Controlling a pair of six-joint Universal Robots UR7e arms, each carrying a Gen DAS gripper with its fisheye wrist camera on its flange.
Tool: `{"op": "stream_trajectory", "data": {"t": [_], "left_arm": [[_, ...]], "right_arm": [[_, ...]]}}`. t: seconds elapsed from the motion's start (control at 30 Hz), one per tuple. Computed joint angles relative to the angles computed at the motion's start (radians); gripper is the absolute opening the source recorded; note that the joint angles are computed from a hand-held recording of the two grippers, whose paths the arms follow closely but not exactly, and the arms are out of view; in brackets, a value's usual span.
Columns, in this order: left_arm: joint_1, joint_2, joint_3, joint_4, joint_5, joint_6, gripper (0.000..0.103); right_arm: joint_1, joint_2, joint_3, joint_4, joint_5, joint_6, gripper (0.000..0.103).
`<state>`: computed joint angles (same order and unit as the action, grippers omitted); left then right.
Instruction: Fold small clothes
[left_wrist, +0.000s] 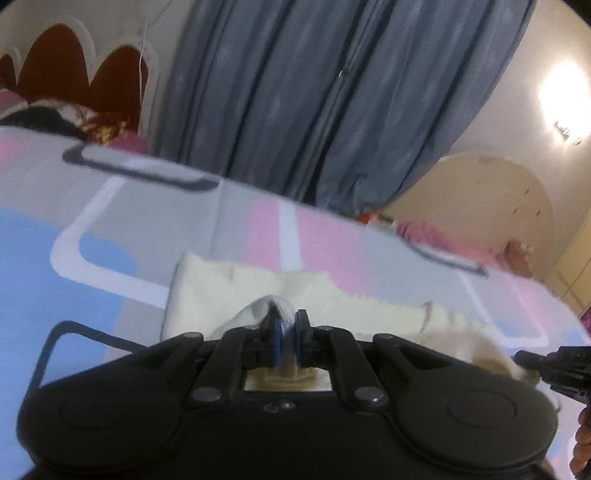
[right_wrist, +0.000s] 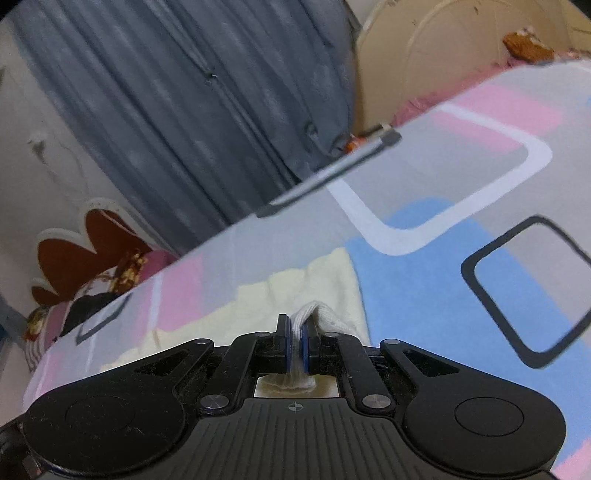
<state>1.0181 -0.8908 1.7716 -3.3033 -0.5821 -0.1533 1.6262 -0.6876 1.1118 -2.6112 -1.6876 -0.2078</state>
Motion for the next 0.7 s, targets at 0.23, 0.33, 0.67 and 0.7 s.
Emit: {"op": "stream_trajectory", "data": {"t": [0.23, 0.33, 0.67, 0.7], "left_arm": [[0.002, 0.003, -0.005, -0.017, 0.084, -0.01, 0.089], [0.003, -0.028, 0.021, -0.049, 0.056, 0.025, 0.089], [0.035, -0.02, -0.011, 0.118, 0.01, 0.082, 0.058], [0.04, -0.013, -0.024, 0.135, 0.005, 0.085, 0.048]], "right_arm": [[-0.01, 0.046, -0.07, -0.009, 0.01, 0.007, 0.041], [-0.008, 0.044, -0.066, -0.067, 0.019, -0.044, 0.063], [0.017, 0.081, -0.071, -0.023, -0.038, -0.291, 0.063], [0.019, 0.087, -0.072, -0.028, -0.045, -0.309, 0.063]]}}
